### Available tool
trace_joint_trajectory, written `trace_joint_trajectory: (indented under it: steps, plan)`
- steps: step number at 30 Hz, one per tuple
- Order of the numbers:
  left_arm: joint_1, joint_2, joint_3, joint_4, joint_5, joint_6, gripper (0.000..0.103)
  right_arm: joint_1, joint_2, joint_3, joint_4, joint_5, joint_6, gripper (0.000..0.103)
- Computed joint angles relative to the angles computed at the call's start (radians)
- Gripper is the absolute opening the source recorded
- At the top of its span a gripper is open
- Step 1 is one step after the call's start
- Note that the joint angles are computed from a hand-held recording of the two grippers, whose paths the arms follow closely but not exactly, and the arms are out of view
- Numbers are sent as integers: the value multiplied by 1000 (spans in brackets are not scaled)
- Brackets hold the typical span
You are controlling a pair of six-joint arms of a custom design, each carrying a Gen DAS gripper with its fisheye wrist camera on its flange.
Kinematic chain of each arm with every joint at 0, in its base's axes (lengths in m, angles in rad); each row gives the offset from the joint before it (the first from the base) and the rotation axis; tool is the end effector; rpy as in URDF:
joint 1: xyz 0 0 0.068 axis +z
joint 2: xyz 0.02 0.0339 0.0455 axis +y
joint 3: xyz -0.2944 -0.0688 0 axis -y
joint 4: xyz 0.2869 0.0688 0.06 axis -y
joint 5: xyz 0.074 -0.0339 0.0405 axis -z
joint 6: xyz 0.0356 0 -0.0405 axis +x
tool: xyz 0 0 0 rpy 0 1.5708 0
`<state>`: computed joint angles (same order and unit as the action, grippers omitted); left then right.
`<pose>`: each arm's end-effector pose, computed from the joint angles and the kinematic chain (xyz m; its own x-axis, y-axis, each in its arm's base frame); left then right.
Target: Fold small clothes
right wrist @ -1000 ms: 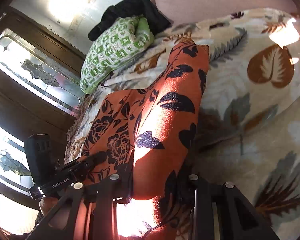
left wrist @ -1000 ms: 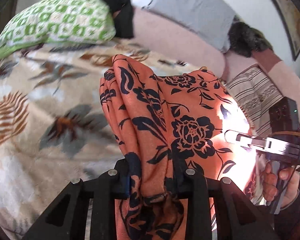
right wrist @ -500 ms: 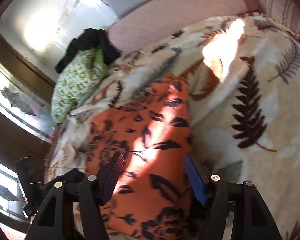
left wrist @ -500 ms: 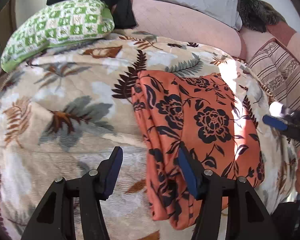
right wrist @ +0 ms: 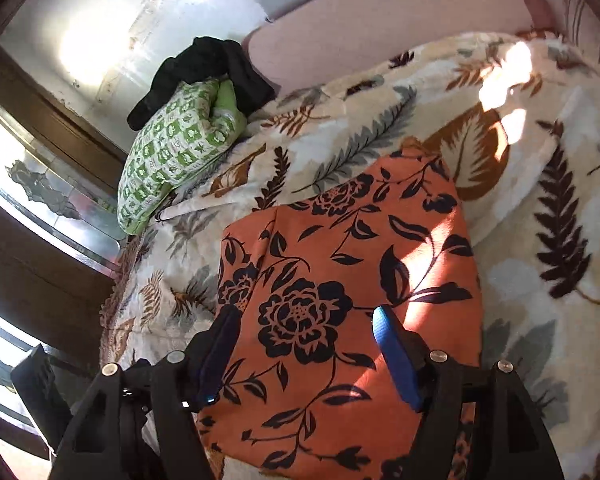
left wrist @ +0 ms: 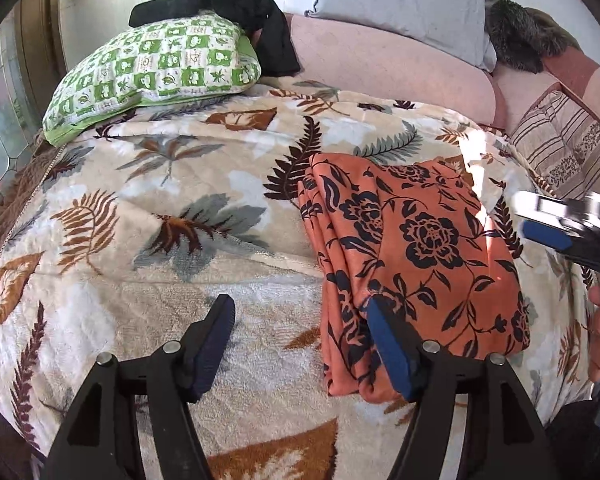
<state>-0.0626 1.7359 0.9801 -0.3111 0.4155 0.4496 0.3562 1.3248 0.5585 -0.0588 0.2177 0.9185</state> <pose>0.3682 -0.0375 0.1575 -0.6777 0.4409 -0.5885 0.6066 0.7876 -0.1085 0.2561 0.0871 0.1634 -0.5794 0.6123 -0.5379 0.4238 0.7901 0.4429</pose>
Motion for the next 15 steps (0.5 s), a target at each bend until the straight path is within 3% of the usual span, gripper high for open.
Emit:
trace_joint_trajectory:
  steps: [2,4,8,11,15]
  plan:
    - [9,-40,-25,-16,3,12,75,111,-101,-10,-115,129,58,83]
    - [20,-89,-58,-24,9,20,76,233,-140,19,-269,245,143,86]
    - [39,-199,-142,-18,-3,23,86,499,-101,82,-581,430,421,95]
    - [42,-255,-178,-46,-23,37,86,650,-18,125,-747,463,627,103]
    - [42,-336,-230,-79,-5,49,86,743,60,174,-851,445,728,103]
